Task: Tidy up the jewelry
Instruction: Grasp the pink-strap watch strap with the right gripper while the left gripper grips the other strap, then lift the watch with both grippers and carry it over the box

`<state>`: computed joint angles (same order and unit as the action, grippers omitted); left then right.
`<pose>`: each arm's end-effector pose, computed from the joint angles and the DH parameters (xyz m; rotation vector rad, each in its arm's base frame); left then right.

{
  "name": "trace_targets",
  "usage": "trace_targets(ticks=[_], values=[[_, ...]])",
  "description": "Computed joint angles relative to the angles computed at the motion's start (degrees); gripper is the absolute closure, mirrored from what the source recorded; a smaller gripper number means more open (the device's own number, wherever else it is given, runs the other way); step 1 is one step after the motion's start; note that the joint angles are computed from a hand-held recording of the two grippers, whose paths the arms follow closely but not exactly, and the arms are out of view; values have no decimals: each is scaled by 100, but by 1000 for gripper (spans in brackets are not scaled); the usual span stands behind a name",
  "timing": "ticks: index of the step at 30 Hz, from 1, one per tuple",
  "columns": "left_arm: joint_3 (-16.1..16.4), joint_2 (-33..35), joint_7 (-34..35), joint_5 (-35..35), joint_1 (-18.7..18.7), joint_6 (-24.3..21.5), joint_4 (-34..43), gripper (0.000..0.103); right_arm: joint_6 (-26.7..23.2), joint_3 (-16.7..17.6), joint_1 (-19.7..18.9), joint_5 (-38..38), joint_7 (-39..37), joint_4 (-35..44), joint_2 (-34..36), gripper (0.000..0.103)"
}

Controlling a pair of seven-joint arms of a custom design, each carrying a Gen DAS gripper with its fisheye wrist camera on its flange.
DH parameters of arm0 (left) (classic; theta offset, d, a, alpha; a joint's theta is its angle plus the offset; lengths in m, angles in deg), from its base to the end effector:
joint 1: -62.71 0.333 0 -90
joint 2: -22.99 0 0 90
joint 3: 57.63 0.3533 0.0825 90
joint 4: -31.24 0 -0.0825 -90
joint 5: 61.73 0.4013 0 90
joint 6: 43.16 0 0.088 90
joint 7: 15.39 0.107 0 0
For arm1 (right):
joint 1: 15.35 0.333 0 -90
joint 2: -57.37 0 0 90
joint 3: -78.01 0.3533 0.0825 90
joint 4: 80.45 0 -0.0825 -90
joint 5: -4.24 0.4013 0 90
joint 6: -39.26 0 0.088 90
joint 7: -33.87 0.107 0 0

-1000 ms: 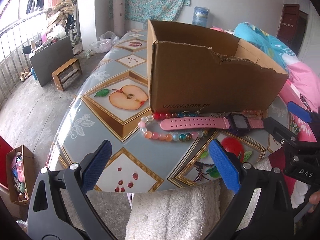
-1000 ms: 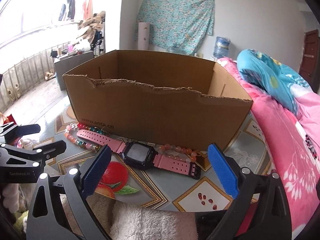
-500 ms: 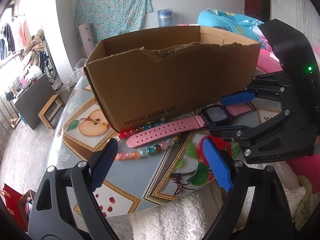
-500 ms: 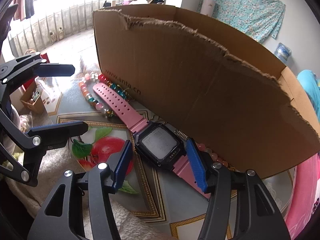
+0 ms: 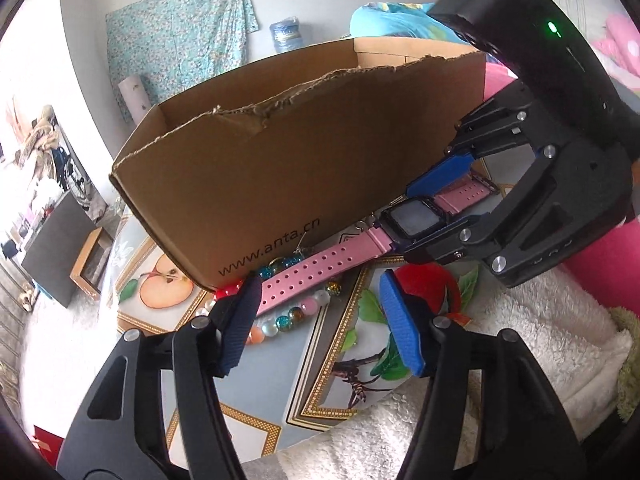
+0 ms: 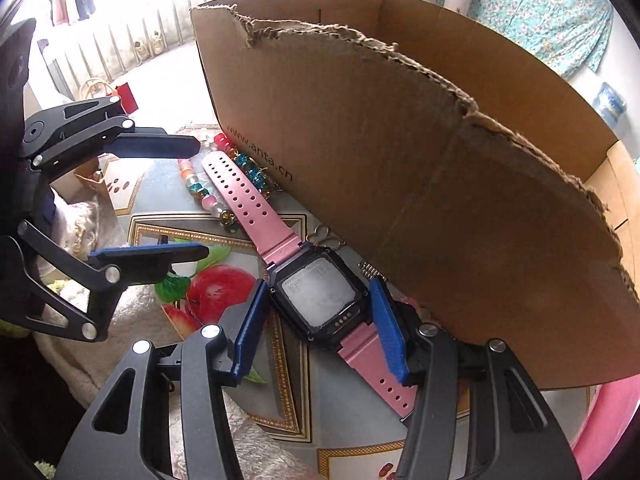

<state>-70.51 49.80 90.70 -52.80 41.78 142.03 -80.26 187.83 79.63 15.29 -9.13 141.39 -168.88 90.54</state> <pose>0.5830 -0.3851 0.3651 -0.7527 2.4067 -0.9281 0.6545 0.4132 0.3879 -2.2834 1.4824 -0.4225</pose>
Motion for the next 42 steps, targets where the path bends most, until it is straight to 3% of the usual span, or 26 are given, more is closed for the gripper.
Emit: trace_targets(ticks=[4,7,11,16,17,19,21,24,28,31,34,37,42], values=[[1019,48,53,222,-990,140,64,45,-47,392,-491,676,-569,-23,-66,53],[1521,127,143,304,-1495,186,130,45,-112,641,-784,1274,-1001,-19,-85,53],[1942,269,267,316,-1966,181,301,58,-192,825,-1098,1968,-1538,-26,-130,53],[1449,353,352,351,-1539,-56,511,83,24,845,-1225,2447,-1951,-241,-251,53],[1407,360,324,355,-1512,-74,541,84,141,775,-1164,2420,-1910,-367,-319,53],[1017,365,378,373,-1153,-166,595,88,349,560,-963,2175,-1702,-615,-492,52],[383,393,515,329,-588,-402,701,90,556,348,-769,1869,-1388,-839,-647,52],[-116,505,650,205,-160,-752,962,92,884,-136,-307,1045,-575,-1305,-957,52],[-689,647,961,-99,321,-1193,1246,93,887,-855,322,-506,836,-1711,-1255,52],[-842,719,1172,-307,462,-1425,1413,94,683,-1187,669,-1625,1637,-1804,-1349,59],[-922,855,1408,-516,585,-1673,1688,94,235,-1306,878,-2530,2124,-1766,-1347,69],[-885,914,1469,-698,540,-1750,1787,95,-119,-1248,930,-3082,2426,-1717,-1318,82],[-802,810,1492,-800,446,-1643,1610,95,-446,-1008,848,-3534,2935,-1565,-1220,91]])
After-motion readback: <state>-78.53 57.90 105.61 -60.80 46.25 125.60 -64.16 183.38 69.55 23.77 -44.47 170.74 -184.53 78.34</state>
